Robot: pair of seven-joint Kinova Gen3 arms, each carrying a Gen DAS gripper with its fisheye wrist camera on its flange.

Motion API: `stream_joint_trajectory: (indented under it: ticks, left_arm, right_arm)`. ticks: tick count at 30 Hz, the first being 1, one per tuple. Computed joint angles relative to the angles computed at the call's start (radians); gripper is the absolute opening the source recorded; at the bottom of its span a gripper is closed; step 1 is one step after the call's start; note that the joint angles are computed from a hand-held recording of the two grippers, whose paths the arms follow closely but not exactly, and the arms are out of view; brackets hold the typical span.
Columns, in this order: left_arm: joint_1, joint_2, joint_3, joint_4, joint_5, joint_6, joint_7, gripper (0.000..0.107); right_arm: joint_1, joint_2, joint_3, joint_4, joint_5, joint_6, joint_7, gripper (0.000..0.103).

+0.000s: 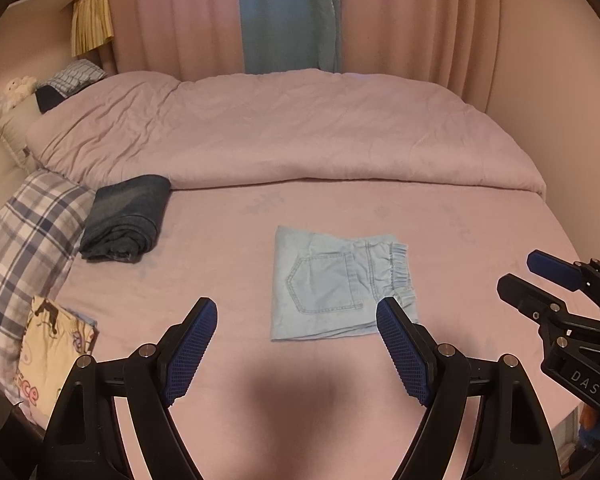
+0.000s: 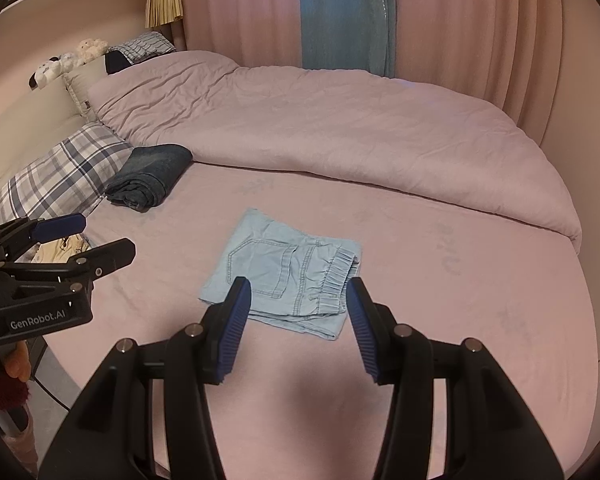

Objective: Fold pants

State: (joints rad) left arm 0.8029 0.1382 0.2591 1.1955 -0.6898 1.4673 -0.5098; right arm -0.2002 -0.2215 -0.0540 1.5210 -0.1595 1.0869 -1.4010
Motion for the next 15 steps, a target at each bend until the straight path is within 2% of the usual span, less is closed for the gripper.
stream_joint_trajectory:
  ticks: [15]
  left_arm:
    - [-0.006,0.002,-0.005,0.004,-0.002,-0.004,-0.011,0.082]
  right_arm:
    - [-0.002,-0.001,-0.005,0.001,0.009,-0.003,-0.008,0.049]
